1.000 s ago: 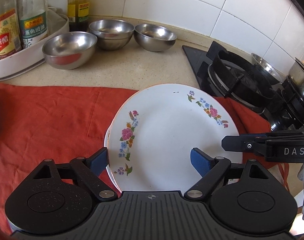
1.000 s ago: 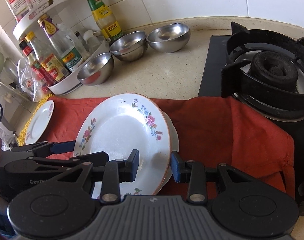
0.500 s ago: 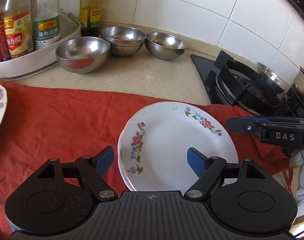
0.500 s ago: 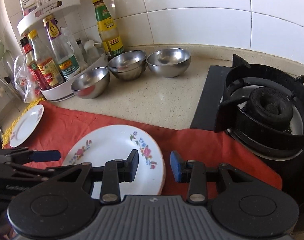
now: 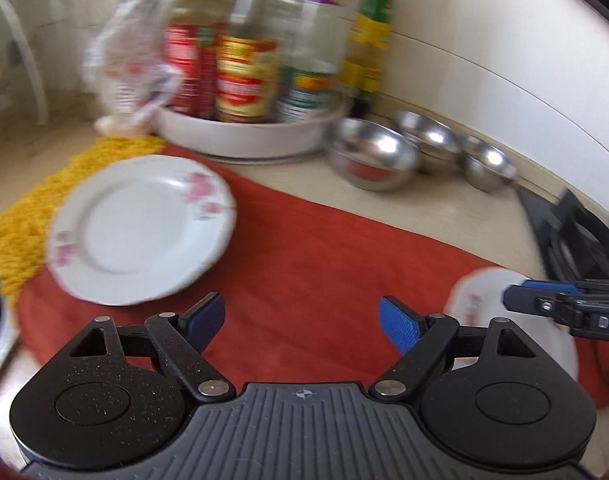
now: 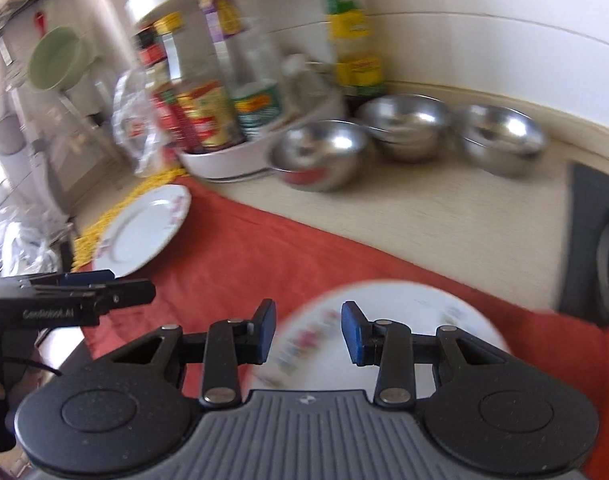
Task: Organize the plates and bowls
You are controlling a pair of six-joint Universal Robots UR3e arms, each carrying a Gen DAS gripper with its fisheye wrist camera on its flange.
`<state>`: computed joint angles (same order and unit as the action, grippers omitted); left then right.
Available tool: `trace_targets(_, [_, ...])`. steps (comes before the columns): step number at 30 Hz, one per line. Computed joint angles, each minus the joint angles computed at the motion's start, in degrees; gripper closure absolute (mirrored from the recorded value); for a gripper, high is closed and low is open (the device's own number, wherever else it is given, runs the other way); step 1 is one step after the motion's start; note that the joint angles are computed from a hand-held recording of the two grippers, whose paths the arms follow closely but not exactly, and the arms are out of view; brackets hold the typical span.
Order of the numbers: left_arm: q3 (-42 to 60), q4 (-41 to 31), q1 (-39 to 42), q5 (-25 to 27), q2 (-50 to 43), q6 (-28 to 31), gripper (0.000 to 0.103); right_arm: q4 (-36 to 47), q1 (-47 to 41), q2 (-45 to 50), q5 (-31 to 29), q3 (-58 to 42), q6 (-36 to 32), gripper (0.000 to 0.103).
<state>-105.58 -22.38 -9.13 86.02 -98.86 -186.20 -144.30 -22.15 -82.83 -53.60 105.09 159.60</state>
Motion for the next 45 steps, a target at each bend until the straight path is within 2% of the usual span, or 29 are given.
trace_targets(4, [-1.42, -0.67, 6.44, 0.34, 2.80, 1.11, 0.013, -1.45, 7.12, 6.20, -1.53, -8.00, 4.71, 0.065])
trace_targets(11, [0.12, 0.44, 13.77, -0.29, 1.73, 5.66, 0.010, 0.15, 16.86, 17.92, -5.45, -23.64, 11.82, 0.064])
trace_targets(23, [10.14, -4.75, 21.62, -6.31, -8.55, 10.58, 0.007, 8.77, 25.78, 38.67, -12.88, -52.78, 26.90, 0.060])
trace_targets(28, [13.83, -6.99, 23.58, -9.34, -12.23, 11.96, 0.008, 13.58, 27.63, 44.93, -14.22, -62.20, 30.08, 0.060])
trace_targets(33, [17.28, -9.89, 24.42, -12.85, -15.78, 14.65, 0.016, 17.46, 28.67, 50.22, -13.24, -70.39, 31.28, 0.060])
trace_targets(37, [19.90, -11.99, 24.63, -13.30, -18.13, 15.28, 0.022, 18.12, 29.24, 52.36, -12.61, -73.45, 31.53, 0.060])
trace_targets(41, [22.88, -13.66, 24.56, -13.84, -20.01, 16.19, 0.021, 20.67, 29.94, 54.81, -13.00, -78.31, 31.08, 0.064])
trace_targets(45, [24.05, -14.50, 24.68, -14.32, -20.70, 16.71, 0.021, 20.80, 29.61, 54.66, -12.50, -78.05, 32.46, 0.065])
